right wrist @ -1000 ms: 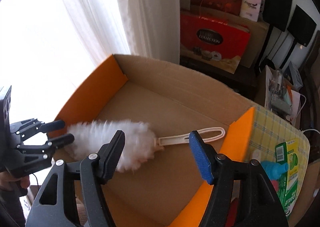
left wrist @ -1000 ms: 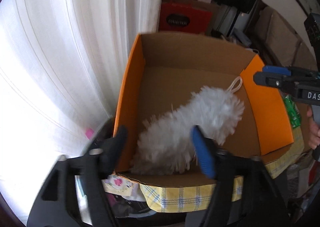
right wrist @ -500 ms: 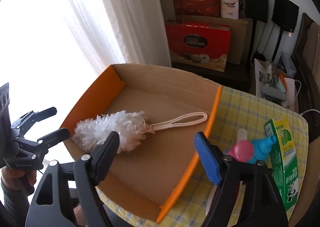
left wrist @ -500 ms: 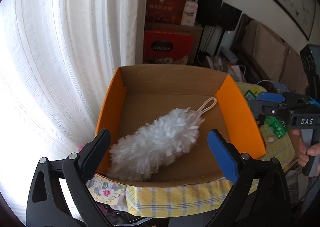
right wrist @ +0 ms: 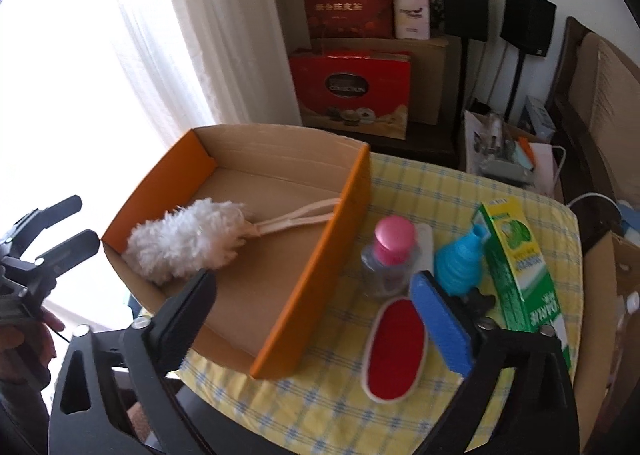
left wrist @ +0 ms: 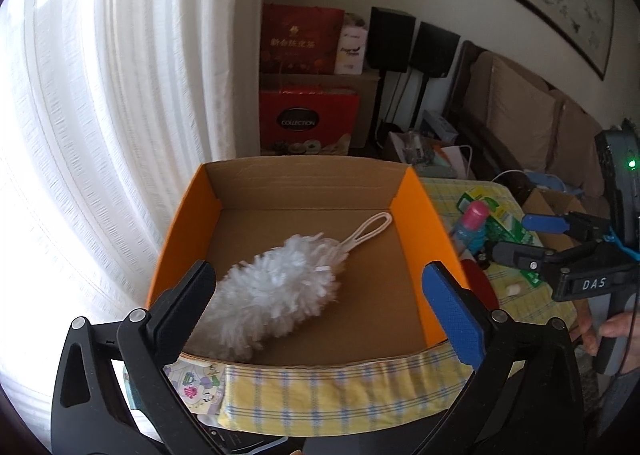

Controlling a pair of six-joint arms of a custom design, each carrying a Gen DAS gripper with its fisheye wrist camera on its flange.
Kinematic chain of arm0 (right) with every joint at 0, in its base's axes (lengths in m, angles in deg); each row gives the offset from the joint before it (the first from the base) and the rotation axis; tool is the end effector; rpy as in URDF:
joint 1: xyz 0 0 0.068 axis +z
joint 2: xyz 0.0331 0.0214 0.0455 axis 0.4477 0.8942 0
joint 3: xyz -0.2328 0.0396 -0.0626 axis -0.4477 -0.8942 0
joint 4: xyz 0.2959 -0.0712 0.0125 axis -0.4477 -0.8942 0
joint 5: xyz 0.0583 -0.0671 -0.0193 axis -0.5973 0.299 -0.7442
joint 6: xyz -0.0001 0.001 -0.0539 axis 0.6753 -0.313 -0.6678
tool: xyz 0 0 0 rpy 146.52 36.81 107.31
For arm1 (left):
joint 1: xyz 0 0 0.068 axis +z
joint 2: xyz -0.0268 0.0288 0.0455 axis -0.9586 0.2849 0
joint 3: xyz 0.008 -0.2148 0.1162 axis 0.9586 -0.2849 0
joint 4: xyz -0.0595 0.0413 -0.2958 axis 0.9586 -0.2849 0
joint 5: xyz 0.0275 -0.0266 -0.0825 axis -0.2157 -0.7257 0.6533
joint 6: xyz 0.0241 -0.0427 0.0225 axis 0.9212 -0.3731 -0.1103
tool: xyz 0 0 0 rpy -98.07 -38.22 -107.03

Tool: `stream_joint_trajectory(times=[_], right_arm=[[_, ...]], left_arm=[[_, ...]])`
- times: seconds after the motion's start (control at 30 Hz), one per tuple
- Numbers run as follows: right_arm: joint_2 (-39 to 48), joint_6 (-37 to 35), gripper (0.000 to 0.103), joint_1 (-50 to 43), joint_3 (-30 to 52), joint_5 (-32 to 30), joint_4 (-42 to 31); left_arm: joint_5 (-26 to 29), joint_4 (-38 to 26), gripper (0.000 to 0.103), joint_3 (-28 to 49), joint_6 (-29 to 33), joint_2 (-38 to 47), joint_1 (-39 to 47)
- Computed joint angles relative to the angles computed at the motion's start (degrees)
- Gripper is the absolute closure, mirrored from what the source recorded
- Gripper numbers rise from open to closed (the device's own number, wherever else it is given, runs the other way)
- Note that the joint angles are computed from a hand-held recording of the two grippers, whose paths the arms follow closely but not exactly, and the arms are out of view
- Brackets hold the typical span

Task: Organize objects
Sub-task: 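Open the left gripper and withdraw from the tray, then reach the right gripper toward the small cork stopper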

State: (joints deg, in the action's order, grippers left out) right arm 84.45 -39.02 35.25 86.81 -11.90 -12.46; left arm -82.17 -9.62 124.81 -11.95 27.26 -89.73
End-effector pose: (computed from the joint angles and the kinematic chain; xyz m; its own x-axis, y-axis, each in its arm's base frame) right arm 0.2939 0.0530 0.2713 -0.7586 -0.1804 -0.6260 -0.3361 0.9315 0.1388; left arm 0.2524 -0.0734 0.2968 -0.6887 0.0319 -0.7244 0.1639 0.9800 -0.1127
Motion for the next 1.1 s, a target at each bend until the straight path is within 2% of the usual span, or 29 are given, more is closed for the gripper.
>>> stream_joint_trajectory(times=[0.17,0.7,1.1], right_arm=[[-3.3,-0.8,0.000,-3.7,-2.2,-1.4,-1.0],[-13.8,-2.0,0.000,-11.5,-9.1,0.3,-1.6],[-17.5,-4.3,0.000,-18.1,-14.1,-0.4,0.7]], left_arm=[[-1.1,0.0,0.000,0.9,-2.5,0.8,-4.4],[-5.3,2.2,0.000,3.3,-8.0,5.3,-15.8],[-7.1,7.6,0.000,-0.1,-11.9,6.2,-22.0]])
